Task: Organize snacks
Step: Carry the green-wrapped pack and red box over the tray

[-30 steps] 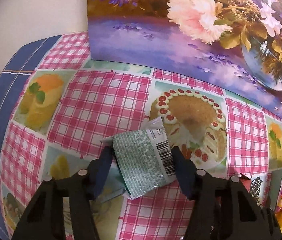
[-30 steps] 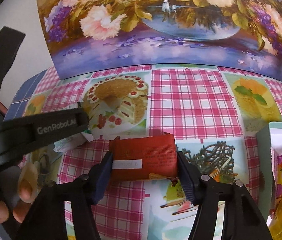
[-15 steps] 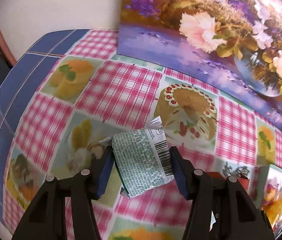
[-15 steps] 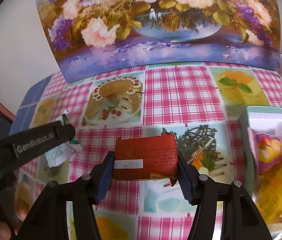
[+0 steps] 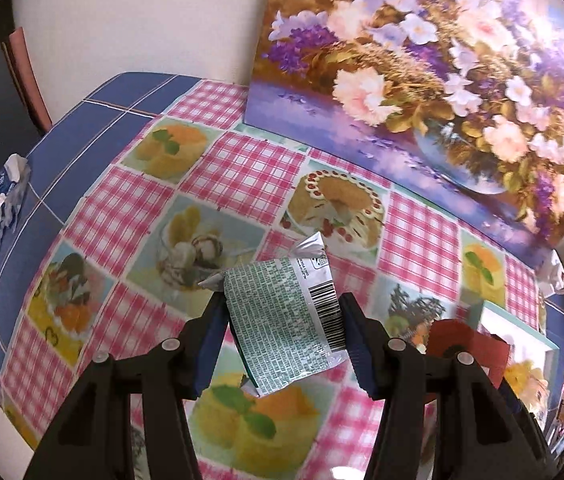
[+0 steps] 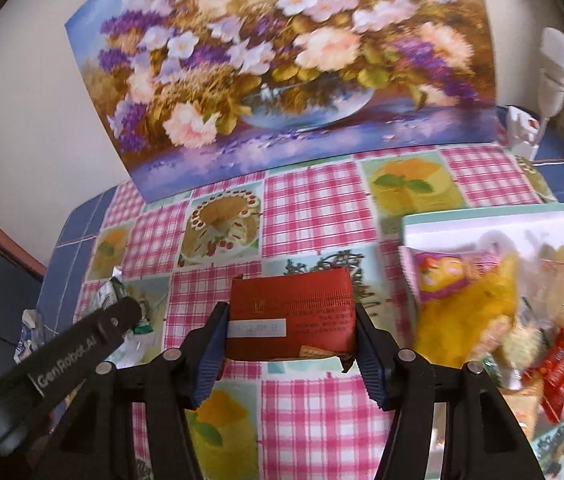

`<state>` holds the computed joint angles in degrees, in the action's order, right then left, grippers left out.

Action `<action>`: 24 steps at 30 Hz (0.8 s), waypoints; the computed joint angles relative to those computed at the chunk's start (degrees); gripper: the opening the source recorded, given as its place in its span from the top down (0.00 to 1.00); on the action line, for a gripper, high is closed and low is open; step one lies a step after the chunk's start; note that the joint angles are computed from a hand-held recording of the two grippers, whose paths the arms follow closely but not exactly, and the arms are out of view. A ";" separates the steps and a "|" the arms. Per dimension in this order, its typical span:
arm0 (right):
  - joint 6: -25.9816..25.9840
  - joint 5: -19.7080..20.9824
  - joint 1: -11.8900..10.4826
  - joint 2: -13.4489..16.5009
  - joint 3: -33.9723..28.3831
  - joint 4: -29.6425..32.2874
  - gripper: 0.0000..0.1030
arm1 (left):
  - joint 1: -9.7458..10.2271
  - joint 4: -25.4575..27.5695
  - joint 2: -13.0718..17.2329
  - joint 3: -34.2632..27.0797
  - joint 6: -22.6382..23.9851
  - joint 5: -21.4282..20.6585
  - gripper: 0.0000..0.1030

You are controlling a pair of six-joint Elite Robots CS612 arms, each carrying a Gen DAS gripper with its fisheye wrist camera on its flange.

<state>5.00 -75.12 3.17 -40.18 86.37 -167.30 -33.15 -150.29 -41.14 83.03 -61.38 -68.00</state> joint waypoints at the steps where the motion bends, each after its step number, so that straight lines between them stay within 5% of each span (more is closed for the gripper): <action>1: 0.16 -0.06 -0.23 -0.35 0.53 -0.37 0.40 | -0.32 -0.37 -0.32 0.43 0.03 0.35 0.44; 12: 2.39 -0.87 -2.28 -3.11 5.32 -2.35 0.40 | -3.10 -1.72 -2.74 3.46 -0.44 3.76 0.44; 24: 3.16 -2.41 -3.71 -4.53 7.00 -3.16 0.40 | -5.21 -0.87 -1.43 0.86 4.04 4.85 0.44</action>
<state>8.16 -77.53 -0.54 -44.71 93.37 -170.46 -38.36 -151.16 -42.58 83.89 -57.34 -63.15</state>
